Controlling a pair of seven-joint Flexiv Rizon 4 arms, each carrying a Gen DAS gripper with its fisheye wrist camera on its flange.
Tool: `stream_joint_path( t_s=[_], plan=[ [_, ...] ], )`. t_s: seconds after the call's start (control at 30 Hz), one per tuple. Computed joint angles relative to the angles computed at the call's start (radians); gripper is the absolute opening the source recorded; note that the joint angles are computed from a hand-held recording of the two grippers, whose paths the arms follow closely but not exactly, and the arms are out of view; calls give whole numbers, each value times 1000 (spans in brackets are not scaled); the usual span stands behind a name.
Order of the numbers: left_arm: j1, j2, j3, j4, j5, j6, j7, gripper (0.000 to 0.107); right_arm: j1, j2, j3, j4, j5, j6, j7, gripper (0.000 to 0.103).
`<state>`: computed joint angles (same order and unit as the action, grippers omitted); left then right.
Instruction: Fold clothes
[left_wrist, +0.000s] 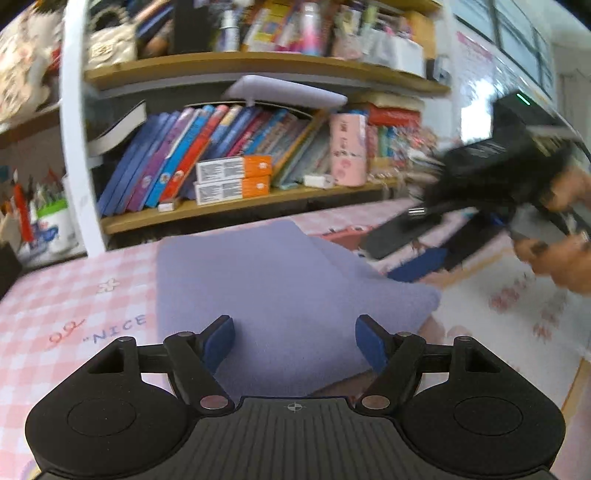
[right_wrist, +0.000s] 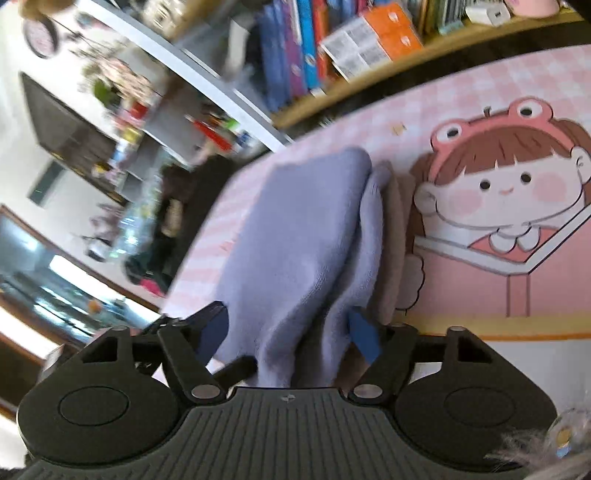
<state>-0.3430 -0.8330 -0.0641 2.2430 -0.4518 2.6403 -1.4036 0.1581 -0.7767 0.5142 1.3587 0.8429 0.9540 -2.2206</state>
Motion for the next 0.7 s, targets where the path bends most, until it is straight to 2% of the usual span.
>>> stream_joint_path(
  t_s=[0.1, 0.17, 0.27, 0.3, 0.33, 0.37, 0.4, 0.43, 0.47, 0.5, 0.53, 0.57, 0.6, 0.63, 0.67, 0.7],
  plan=[
    [21, -3, -2, 6, 42, 10, -14, 74, 66, 3, -33, 15, -20, 80, 44, 64],
    [32, -3, -3, 6, 62, 9, -22, 74, 142, 16, -101, 21, 1, 134, 40, 60],
    [55, -3, -6, 7, 104, 12, -38, 75, 175, 9, -66, 93, -202, 335, 127, 19],
    [64, -2, -9, 9, 119, 12, -47, 75, 161, 10, -29, 116, -233, 392, 94, 15],
    [76, -2, -13, 11, 136, 14, -61, 75, 124, 7, 40, 138, -230, 462, -3, 14],
    [91, -1, -18, 13, 156, 16, -80, 75, 84, 7, 121, 160, -197, 547, -166, 14],
    [105, -2, -22, 13, 178, 18, -97, 76, 62, 15, 170, 172, -127, 598, -329, 14],
    [118, -3, -25, 13, 199, 20, -113, 76, 54, 26, 187, 175, -50, 611, -427, 14],
    [127, -4, -27, 12, 216, 19, -124, 76, 69, 47, 171, 188, -8, 626, -459, 14],
    [130, -7, -26, 9, 227, 18, -128, 76, 109, 51, 122, 194, 2, 649, -427, 14],
    [134, -10, -26, 4, 243, 15, -129, 76, 176, 44, 41, 207, -53, 687, -329, 14],
    [140, -12, -27, -2, 265, 9, -129, 76, 219, 34, -30, 225, -149, 678, -171, 15],
    [136, -12, -23, -3, 267, 6, -123, 76, 234, 29, -69, 216, -180, 636, -65, 17],
    [136, -10, -21, 1, 270, 12, -123, 76, 221, 23, -75, 193, -160, 584, -25, 18],
    [147, -8, -21, 8, 287, 26, -133, 76, 190, 22, -48, 179, -138, 556, -21, 22],
    [164, -5, -23, 14, 311, 43, -150, 76, 158, 16, -17, 169, -128, 544, -20, 31]
  ],
)
